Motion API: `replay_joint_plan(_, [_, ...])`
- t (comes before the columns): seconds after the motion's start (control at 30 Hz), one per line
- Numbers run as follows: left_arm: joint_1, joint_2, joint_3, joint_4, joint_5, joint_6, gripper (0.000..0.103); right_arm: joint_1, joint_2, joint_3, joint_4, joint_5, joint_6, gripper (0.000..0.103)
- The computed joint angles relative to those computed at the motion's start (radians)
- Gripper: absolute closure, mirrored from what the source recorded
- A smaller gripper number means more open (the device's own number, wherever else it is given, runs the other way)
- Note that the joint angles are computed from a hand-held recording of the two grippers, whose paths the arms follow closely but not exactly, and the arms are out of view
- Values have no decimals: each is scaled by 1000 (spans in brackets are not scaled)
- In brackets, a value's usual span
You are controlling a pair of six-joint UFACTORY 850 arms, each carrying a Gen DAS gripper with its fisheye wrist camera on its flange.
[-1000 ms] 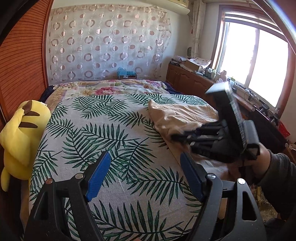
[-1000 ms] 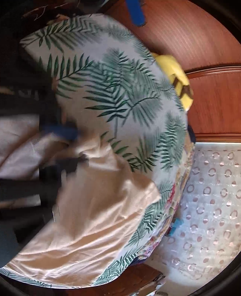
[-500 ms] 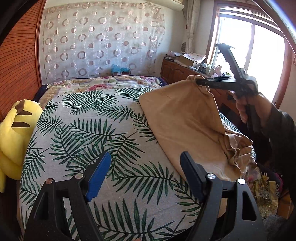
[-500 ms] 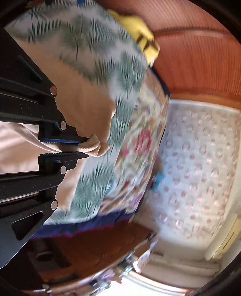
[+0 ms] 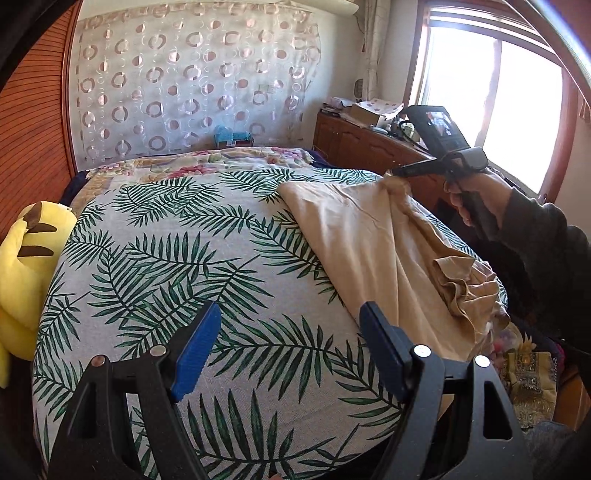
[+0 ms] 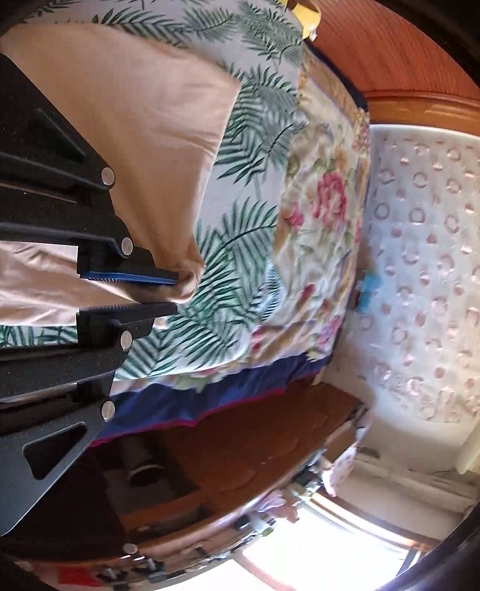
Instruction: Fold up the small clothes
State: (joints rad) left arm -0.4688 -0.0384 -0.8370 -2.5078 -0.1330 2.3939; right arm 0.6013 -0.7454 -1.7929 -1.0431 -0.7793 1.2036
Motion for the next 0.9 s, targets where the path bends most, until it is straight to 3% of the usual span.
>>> replay_joint_plan(0.03, [-2,0,0,2,0,-1,25,-1,26,31,-13,15,14,67])
replay_joint_plan(0.1, [-6,-1,-1,4,1,-3,25,5,78,96,-45,61,61,60])
replay_joint_plan(0.23, [-18,-5,-2,-32,2,31,25,42,252,329,-160,223,207,60])
replay_joint_plan(0.4, [-37,-22,-17,16,9,-13,25,130,379,530,-250,348,318,60])
replay_joint_plan(0.6, [-61,-35,-34,83,21,-67,25,174,404,627,-258,475,412,60])
replay_joint_plan(0.8, [-83,-66,-57,172,37,-156,25,167,381,622,-124,465,267,60])
replay_joint_plan(0.87, [-92,-69,-58,168,39,-146,25,148,382,624,-127,487,252,74])
replay_joint_plan(0.9, [-96,-72,-60,197,38,-173,25,128,387,621,-118,505,219,93])
